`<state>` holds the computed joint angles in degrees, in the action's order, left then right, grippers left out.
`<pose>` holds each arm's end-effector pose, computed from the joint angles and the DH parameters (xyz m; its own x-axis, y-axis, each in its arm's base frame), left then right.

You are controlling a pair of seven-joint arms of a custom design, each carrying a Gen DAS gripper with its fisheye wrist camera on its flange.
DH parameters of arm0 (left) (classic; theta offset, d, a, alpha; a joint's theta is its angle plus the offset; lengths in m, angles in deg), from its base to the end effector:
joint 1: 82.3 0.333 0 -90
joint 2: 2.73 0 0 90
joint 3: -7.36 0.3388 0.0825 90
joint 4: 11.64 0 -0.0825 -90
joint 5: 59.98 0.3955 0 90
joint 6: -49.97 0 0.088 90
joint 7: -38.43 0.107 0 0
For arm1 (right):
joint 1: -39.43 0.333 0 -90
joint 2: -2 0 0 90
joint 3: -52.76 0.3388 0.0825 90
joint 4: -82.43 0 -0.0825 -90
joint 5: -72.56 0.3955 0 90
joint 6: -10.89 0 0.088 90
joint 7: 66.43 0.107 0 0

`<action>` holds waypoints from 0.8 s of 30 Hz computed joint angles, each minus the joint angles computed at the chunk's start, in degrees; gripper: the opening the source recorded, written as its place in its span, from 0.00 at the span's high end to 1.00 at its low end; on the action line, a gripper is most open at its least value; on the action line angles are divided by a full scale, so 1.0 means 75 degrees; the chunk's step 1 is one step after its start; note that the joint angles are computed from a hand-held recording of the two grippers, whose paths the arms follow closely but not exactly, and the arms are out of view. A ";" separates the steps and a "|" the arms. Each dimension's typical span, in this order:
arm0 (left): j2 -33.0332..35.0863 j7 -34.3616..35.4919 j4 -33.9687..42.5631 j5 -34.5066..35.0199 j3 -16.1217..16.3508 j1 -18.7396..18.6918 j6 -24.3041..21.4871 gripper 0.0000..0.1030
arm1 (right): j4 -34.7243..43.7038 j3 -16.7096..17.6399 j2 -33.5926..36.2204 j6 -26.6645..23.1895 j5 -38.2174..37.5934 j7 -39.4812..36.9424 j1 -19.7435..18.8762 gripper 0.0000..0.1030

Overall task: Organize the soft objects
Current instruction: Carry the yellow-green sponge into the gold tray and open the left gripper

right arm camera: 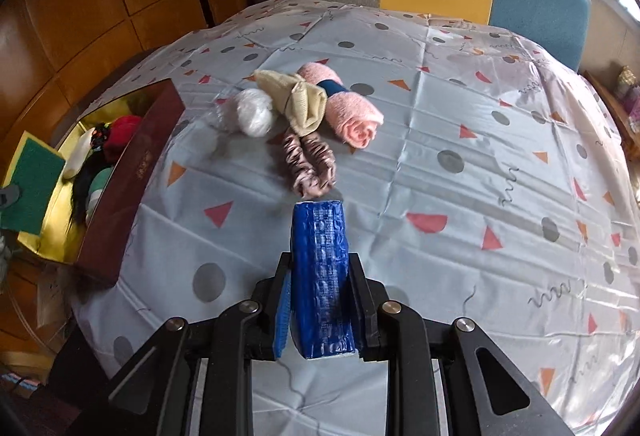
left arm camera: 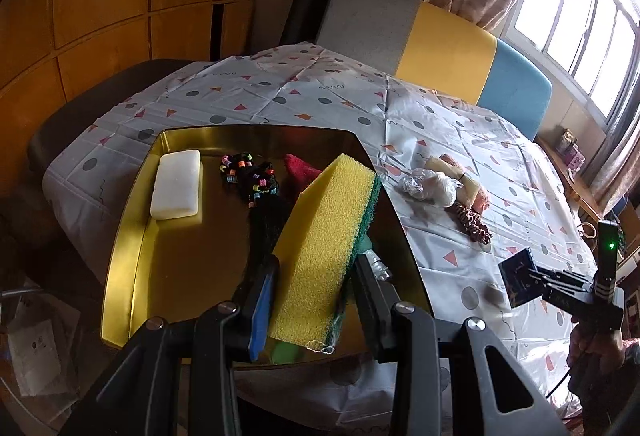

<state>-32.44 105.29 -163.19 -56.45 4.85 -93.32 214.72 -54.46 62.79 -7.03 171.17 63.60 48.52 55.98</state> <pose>0.4078 -0.1032 0.5108 0.0349 -0.9795 0.1983 -0.7414 -0.1584 -0.6521 0.4633 0.2425 0.4579 0.1890 -0.9784 -0.0840 -0.8366 -0.1157 -0.5354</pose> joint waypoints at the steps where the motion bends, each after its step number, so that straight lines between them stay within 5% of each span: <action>1: -0.0053 -0.0066 -0.0028 0.0069 -0.0084 0.0101 -0.0001 0.64 | -0.0069 0.0010 -0.0002 0.0075 0.0090 -0.0018 0.0057 0.76; 13: -0.0463 -0.0769 -0.0272 0.0956 -0.0523 0.0807 -0.0281 0.64 | -0.0312 0.0124 0.0161 0.0708 -0.0601 0.0718 -0.0015 0.76; 21: -0.0248 -0.0942 -0.0124 0.1108 -0.0538 0.0718 -0.0550 0.64 | -0.0431 0.0110 0.0160 0.1015 -0.0474 0.0630 -0.0051 0.76; 24: -0.0123 -0.0689 -0.0075 0.0692 -0.0142 0.0328 -0.0576 0.64 | -0.0439 0.0126 0.0162 0.1040 -0.0446 0.0619 -0.0079 0.76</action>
<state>-33.36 100.13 -163.75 -51.26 3.78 -90.86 210.40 -57.75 63.74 -5.82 178.97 60.25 53.17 55.38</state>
